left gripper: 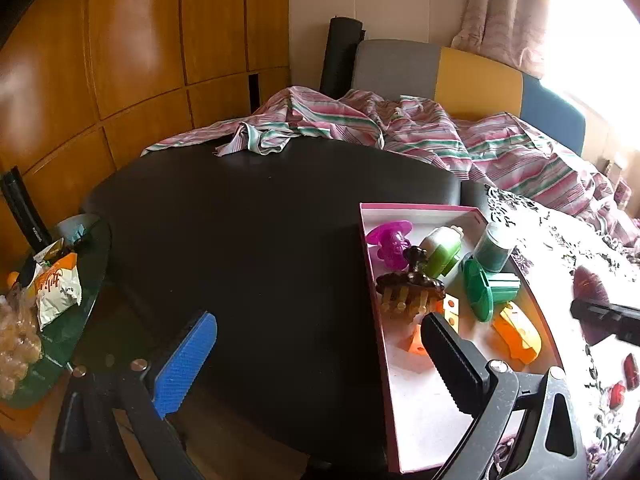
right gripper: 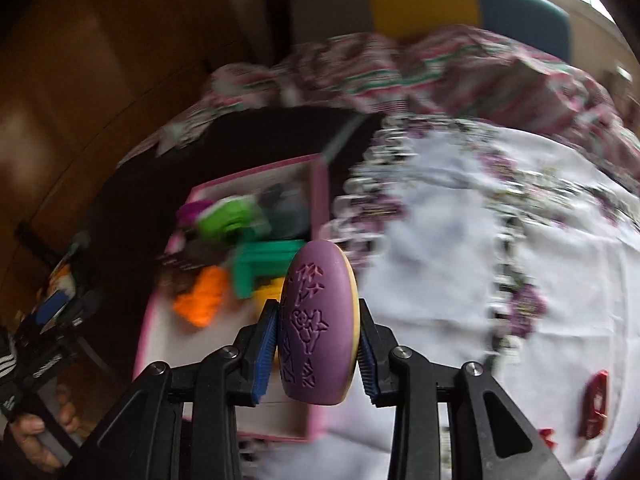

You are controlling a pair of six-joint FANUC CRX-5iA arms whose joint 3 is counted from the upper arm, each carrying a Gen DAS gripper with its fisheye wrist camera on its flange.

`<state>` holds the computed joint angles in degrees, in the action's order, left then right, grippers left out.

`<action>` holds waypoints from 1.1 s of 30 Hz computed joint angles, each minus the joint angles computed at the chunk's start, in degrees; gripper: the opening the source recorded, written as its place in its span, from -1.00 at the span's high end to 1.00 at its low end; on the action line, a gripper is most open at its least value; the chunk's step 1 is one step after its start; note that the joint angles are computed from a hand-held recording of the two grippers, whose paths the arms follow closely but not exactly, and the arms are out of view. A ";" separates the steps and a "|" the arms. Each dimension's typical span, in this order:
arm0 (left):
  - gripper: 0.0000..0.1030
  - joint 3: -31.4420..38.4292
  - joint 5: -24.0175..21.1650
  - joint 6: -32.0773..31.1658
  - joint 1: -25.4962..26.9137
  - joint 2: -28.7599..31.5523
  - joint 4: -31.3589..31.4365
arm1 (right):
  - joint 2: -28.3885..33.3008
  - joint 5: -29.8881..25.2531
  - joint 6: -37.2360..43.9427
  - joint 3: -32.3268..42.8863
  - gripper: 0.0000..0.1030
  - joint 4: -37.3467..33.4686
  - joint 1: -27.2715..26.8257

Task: Organize rigid objects
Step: 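Carry the pink oval toward the tray with the right gripper, then lower the pink oval into the tray and open the right gripper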

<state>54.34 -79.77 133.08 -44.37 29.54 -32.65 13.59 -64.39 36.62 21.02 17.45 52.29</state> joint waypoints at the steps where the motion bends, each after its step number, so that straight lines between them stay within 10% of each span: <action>1: -0.99 -0.02 -0.02 0.03 0.22 -0.02 0.40 | 1.04 -0.19 1.64 1.59 0.31 -1.29 0.28; 22: -0.99 -2.16 -1.02 1.87 1.58 -1.04 1.17 | 18.24 -10.35 13.07 24.10 0.31 -14.94 1.61; 33: -0.99 -2.69 -1.17 2.13 1.95 -1.37 1.20 | 18.69 -6.82 9.79 23.18 0.31 -15.34 1.56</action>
<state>51.65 -80.94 135.21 -42.42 28.17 -31.45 32.28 -71.22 46.42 44.20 2.11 53.85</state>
